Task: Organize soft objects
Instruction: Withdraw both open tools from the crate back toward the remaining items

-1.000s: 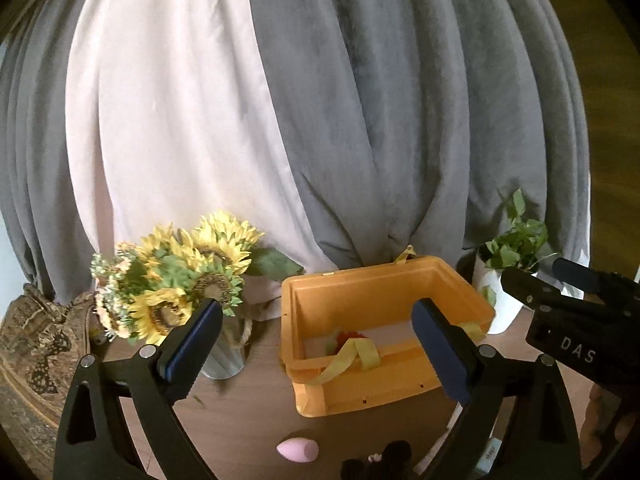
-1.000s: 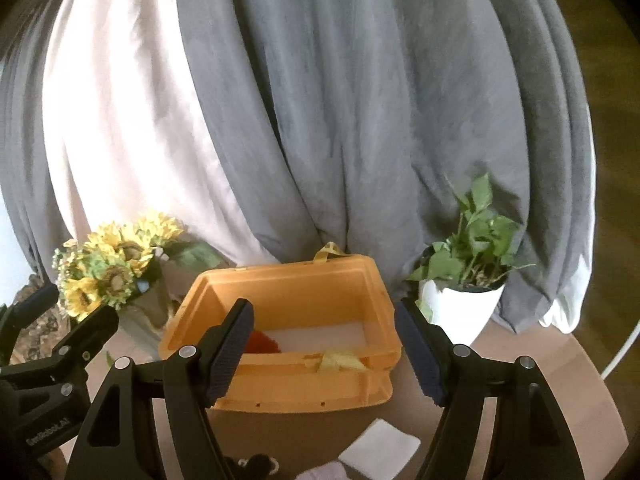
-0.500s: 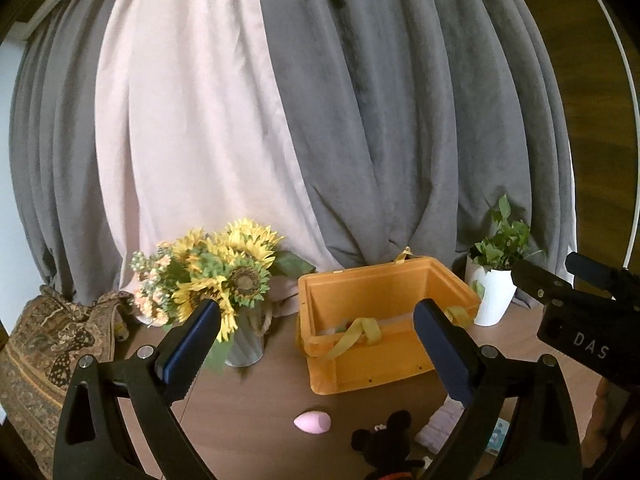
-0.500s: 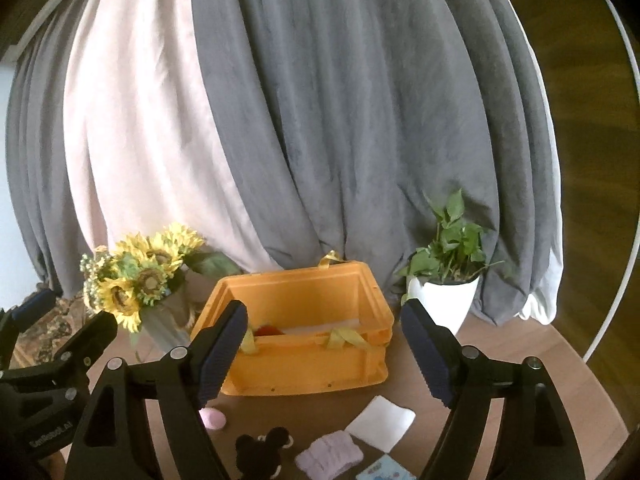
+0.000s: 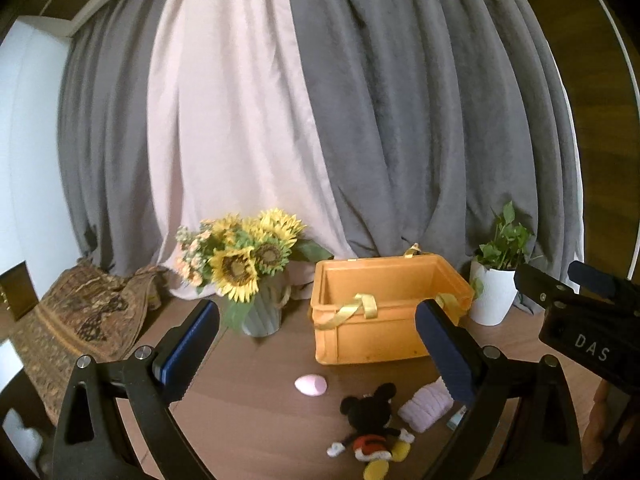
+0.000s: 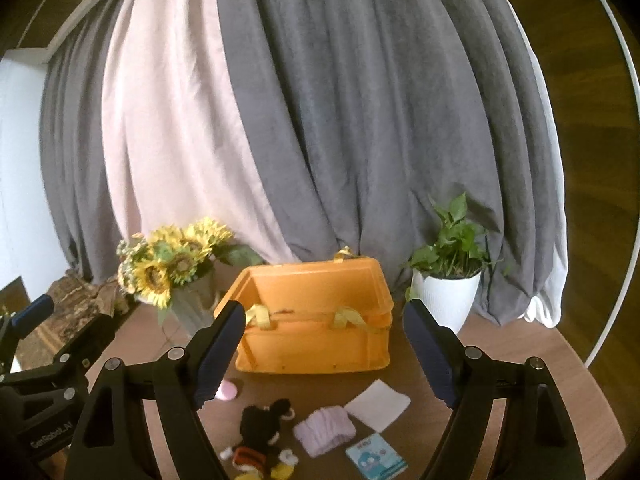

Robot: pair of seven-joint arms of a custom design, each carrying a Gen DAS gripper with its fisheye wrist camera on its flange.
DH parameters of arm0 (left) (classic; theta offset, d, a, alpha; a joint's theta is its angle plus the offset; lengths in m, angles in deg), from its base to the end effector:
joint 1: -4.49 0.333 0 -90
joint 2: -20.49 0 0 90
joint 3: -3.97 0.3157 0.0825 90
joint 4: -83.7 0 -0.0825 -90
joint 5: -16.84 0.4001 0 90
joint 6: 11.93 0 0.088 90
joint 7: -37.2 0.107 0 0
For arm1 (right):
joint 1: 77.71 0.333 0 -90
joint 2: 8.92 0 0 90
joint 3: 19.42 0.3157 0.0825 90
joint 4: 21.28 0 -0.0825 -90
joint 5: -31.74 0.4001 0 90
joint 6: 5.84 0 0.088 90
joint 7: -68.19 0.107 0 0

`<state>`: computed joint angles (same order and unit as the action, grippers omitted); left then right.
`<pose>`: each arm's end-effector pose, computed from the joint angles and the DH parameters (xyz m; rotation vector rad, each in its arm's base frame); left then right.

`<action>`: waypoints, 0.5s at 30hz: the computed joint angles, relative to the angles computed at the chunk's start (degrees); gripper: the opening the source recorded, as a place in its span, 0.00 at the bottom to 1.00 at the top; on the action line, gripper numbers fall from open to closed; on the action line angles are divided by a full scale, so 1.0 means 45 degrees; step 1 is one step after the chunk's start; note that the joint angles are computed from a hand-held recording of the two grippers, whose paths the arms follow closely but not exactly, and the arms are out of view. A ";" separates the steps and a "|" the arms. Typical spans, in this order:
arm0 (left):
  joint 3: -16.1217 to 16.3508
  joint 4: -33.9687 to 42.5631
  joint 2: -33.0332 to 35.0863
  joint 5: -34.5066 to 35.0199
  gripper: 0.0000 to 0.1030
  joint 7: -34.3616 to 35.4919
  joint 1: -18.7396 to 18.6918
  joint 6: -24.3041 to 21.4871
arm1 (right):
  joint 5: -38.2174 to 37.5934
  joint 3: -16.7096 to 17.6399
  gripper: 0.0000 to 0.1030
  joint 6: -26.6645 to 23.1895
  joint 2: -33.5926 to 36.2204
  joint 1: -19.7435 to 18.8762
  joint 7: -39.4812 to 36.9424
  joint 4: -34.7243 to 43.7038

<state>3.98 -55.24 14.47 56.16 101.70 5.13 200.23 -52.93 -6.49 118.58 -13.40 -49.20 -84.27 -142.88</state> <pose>0.5003 -0.0776 0.4883 -1.1323 1.7186 -1.2439 0.4500 0.3491 0.4809 -1.1086 1.7619 -1.1758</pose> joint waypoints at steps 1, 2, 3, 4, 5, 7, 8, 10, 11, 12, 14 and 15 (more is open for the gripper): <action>-0.0175 -0.0437 -0.0301 -0.0611 0.97 0.0449 0.0029 -0.0057 | -0.0019 -0.0018 0.80 0.0210 -0.0207 0.0001 0.0092 -0.0256; -0.0293 -0.0899 -0.0590 -0.1184 0.98 0.0872 0.0004 -0.0008 | -0.0039 -0.0011 0.80 0.0370 -0.0379 -0.0012 0.0153 -0.0472; -0.0318 -0.1169 -0.0752 -0.1580 0.98 0.1173 -0.0075 0.0006 | -0.0077 0.0009 0.80 0.0525 -0.0550 -0.0035 0.0204 -0.0698; -0.0359 -0.1477 -0.0939 -0.2017 0.98 0.1510 -0.0156 0.0020 | -0.0083 0.0027 0.80 0.0676 -0.0677 -0.0071 0.0198 -0.0869; -0.0394 -0.1816 -0.1125 -0.2468 0.99 0.1845 -0.0244 0.0086 | -0.0101 0.0038 0.81 0.0880 -0.0846 -0.0112 0.0222 -0.1084; -0.0457 -0.2365 -0.1449 -0.3324 0.99 0.2352 -0.0433 0.0066 | -0.0231 0.0094 0.83 0.1170 -0.1106 -0.0217 0.0337 -0.1441; -0.0419 -0.2541 -0.1562 -0.3559 0.99 0.2490 -0.0565 0.0048 | -0.0245 0.0138 0.83 0.1240 -0.1215 -0.0255 0.0364 -0.1592; -0.0735 -0.3026 -0.1811 -0.4725 0.99 0.3254 -0.0646 0.0073 | -0.0399 0.0180 0.83 0.1557 -0.1421 -0.0352 0.0468 -0.1906; -0.0855 -0.3211 -0.1886 -0.5222 0.99 0.3606 -0.0687 0.0139 | -0.0514 0.0192 0.83 0.1744 -0.1511 -0.0403 0.0534 -0.2059; -0.1021 -0.3372 -0.1947 -0.5783 0.99 0.3980 -0.0720 0.0177 | -0.0621 0.0202 0.83 0.1896 -0.1588 -0.0456 0.0594 -0.2185; -0.1301 -0.3730 -0.2078 -0.6805 0.99 0.4608 -0.0826 0.0225 | -0.0839 0.0227 0.83 0.2197 -0.1685 -0.0545 0.0704 -0.2421; -0.1355 -0.3835 -0.2107 -0.7161 0.99 0.4827 -0.0919 0.0195 | -0.0955 0.0229 0.83 0.2343 -0.1731 -0.0585 0.0782 -0.2540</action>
<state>-2.11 -72.50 4.99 23.94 123.42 1.00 201.10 -57.23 -5.46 129.13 -21.19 -51.84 -80.75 -154.31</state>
